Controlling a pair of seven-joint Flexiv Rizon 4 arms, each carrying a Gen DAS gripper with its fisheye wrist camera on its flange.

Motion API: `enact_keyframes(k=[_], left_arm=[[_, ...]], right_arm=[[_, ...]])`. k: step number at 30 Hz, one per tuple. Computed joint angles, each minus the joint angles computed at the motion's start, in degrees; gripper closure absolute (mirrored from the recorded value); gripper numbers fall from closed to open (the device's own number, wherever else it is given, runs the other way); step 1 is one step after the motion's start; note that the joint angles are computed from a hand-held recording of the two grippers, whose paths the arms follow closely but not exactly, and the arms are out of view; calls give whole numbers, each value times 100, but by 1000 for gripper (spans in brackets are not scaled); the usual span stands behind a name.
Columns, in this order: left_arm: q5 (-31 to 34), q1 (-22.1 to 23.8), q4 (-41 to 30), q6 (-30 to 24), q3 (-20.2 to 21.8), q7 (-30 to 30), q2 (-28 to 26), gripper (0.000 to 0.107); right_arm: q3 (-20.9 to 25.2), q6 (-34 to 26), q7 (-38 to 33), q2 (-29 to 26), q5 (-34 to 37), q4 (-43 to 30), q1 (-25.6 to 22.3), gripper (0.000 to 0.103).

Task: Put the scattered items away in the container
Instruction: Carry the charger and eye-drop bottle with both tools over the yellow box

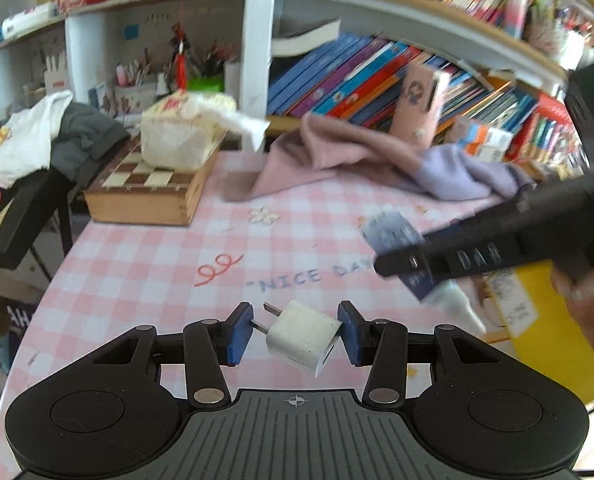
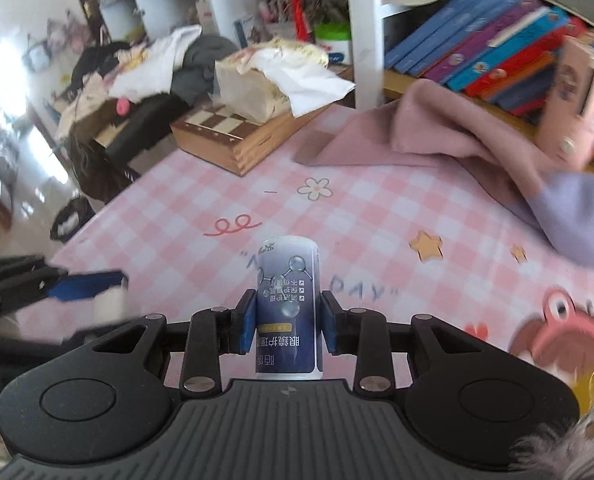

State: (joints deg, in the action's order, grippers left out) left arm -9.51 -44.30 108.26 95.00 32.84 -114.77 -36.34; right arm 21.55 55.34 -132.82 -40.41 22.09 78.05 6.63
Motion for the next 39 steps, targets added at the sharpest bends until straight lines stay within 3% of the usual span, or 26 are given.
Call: enact_keyframes(k=[4,11,19,23,31,39], left_arm=[[113,-121,209,140,-4,123,272,62],[-35,-737,877,622,263,377,740,62],[-617,-1634,1767,1253,423,667,1227,62],[-1064,-2229,2197,1504,498,855,1419,62],[-1530,-2252,2796,1764,-326,1026,1874,62],[-1557,-1682,2934,2053,-1303,1177,2019,62]], right_arm=[[168,328,-149,542,417,739,-288,73],[286,794,-575,1485,1207,1850,-605,73],[204,1175,-1525,2753,2336,3144,-777,73],[-12,1088,-1425,3419,2698,3848,-715,73],[-396,1145,-994,4652,3008,5196,-434,73],[-763,1466,-728,5361,3002,5887,-49,73]])
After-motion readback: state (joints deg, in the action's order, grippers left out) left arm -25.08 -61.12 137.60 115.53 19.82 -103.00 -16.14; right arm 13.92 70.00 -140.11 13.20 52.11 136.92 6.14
